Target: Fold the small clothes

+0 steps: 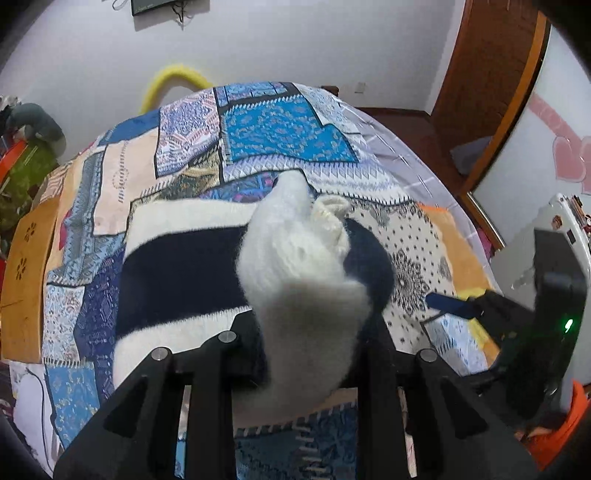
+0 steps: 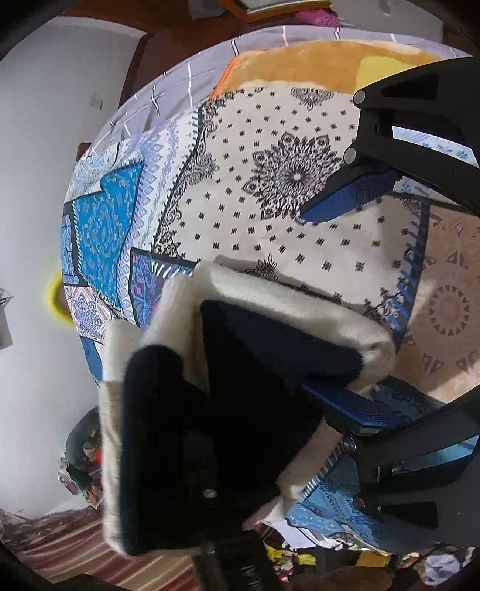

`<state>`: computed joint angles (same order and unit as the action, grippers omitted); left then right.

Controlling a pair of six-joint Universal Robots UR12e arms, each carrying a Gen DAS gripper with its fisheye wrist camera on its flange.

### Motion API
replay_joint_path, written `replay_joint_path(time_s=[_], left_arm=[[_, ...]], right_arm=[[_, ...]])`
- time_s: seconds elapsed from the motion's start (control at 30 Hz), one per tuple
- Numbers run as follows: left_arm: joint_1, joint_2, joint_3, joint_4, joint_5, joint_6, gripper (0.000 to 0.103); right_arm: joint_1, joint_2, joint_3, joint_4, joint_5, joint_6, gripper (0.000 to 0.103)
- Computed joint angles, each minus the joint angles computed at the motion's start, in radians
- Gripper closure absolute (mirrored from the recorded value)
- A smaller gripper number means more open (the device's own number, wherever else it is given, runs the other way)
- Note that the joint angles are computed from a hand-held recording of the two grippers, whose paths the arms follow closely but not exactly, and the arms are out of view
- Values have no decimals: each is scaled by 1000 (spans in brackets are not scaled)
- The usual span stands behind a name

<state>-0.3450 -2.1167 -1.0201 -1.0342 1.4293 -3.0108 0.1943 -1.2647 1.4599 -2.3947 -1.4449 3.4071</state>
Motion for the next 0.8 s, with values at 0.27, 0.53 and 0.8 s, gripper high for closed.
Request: replay_joint_path(time_s=[0.27, 0.53, 0.8], left_arm=[[0, 27, -53, -14, 2, 70, 75], [13, 65, -95, -34, -55, 88, 54], [44, 120, -150, -22, -124, 65, 41]], right_arm=[[4, -30, 15, -4, -53, 4, 18], [15, -47, 18, -21, -90, 8, 18], [33, -59, 18, -64, -114, -3, 18]])
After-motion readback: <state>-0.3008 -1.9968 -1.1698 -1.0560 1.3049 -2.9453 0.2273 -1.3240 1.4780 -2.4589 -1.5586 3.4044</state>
